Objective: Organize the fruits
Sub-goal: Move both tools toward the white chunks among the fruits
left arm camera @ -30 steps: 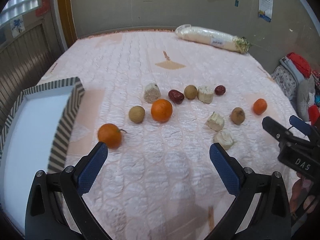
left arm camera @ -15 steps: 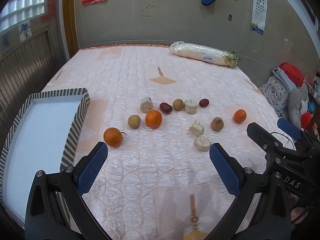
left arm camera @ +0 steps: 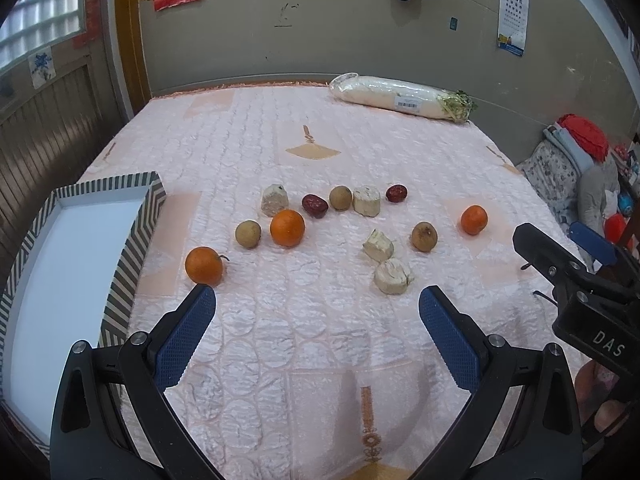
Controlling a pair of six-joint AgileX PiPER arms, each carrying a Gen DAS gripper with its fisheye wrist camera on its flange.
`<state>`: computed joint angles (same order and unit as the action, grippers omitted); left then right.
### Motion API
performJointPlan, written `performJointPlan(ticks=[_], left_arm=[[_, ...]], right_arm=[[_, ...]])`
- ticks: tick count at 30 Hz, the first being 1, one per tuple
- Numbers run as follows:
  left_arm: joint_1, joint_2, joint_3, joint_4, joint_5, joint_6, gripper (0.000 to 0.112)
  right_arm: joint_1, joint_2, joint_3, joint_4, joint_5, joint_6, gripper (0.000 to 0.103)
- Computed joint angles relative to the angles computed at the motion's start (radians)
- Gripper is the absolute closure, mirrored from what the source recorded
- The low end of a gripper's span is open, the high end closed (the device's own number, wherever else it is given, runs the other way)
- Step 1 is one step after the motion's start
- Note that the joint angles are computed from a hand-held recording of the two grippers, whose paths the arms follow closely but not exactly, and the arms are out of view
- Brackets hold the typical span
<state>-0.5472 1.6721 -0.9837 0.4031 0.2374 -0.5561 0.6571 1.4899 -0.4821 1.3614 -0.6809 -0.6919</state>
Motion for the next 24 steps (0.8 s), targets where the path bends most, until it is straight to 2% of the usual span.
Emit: performJointPlan(ticks=[2, 6, 15, 19, 24], left_arm=[[-0.005, 0.001, 0.005, 0.077, -0.004, -0.079, 0.01], [0.001, 0.009, 0.002, 0.113, -0.003, -0.119, 0.01], [0.004, 0.049, -0.018, 0.196, -0.005, -0.206, 0.01], [-0.001, 0.073, -0.034, 0.194, 0.0, -0.2, 0.01], [0.002, 0.099, -0.052, 0.119, -0.006, -0.13, 0.01]], right_arm=[[0.006, 0.006, -0.006, 0.006, -0.003, -0.01, 0.001], [0.019, 0.017, -0.017, 0.018, -0.015, -0.021, 0.001], [-0.015, 0.019, -0.012, 0.002, 0.014, -0.014, 0.001], [-0.02, 0.028, -0.015, 0.002, 0.016, -0.023, 0.001], [-0.023, 0.031, -0.01, -0.007, 0.007, -0.018, 0.001]])
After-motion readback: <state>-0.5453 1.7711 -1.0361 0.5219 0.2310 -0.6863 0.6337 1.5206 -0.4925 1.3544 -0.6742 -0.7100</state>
